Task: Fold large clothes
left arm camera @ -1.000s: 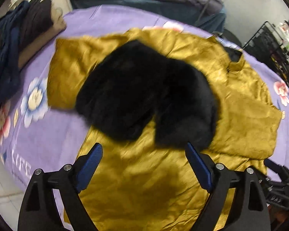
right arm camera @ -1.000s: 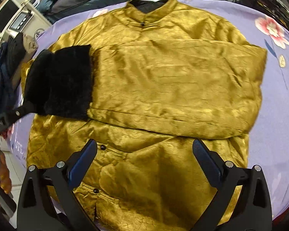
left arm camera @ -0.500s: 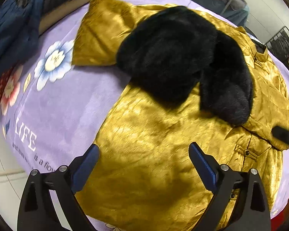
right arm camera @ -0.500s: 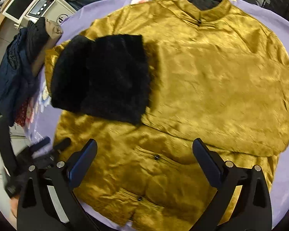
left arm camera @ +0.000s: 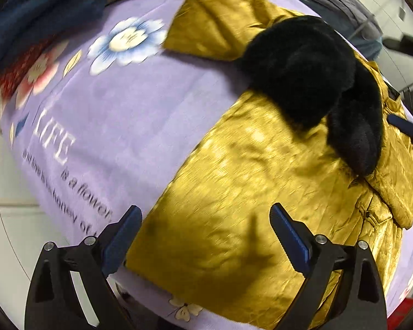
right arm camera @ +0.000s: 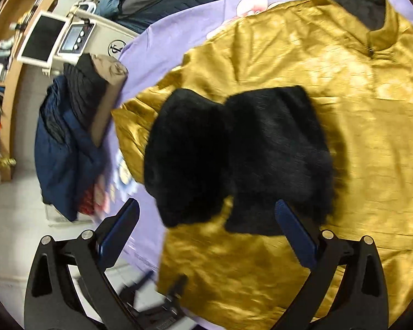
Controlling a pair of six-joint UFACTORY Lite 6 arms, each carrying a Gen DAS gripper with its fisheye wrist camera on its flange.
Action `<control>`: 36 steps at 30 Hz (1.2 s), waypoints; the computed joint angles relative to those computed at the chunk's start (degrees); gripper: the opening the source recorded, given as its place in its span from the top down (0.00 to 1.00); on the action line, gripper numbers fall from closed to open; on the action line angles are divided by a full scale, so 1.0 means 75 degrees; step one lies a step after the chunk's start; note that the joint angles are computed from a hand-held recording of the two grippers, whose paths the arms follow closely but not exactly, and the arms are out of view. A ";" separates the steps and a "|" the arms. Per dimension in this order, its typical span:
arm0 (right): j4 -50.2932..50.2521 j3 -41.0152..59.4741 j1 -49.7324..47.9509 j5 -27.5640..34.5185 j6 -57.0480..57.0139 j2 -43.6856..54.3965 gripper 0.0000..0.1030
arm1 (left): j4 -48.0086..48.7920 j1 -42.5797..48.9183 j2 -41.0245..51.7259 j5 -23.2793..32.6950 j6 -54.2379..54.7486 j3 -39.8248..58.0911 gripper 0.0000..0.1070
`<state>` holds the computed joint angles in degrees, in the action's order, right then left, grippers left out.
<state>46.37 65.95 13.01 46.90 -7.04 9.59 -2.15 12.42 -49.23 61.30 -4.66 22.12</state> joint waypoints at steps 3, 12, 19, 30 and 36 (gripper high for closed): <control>0.0089 0.0572 0.0350 -0.0252 0.0260 0.0702 0.06 | -0.0073 0.0868 -0.0338 0.0252 0.0648 -0.0172 0.14; 0.1221 0.0488 0.1111 -0.0888 -0.0038 0.1763 0.36 | -0.0309 0.2378 -0.0518 0.0482 0.2015 -0.0168 0.14; 0.1247 0.1325 0.1340 -0.0920 -0.0498 0.1916 0.91 | -0.0186 0.1692 -0.0185 0.0330 0.1559 0.0202 0.14; 0.0069 0.2743 -0.0015 0.0145 -0.0498 -0.0025 0.93 | 0.0161 -0.0497 0.0413 -0.0129 -0.0051 0.0473 0.14; -0.0711 0.2414 -0.1955 0.1217 -0.0814 -0.1273 0.93 | 0.0304 -0.1755 0.0980 -0.0467 -0.0918 0.0771 0.14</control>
<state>41.05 84.05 -1.65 56.03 -13.14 0.04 0.12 -0.74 -41.88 57.80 -11.55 27.90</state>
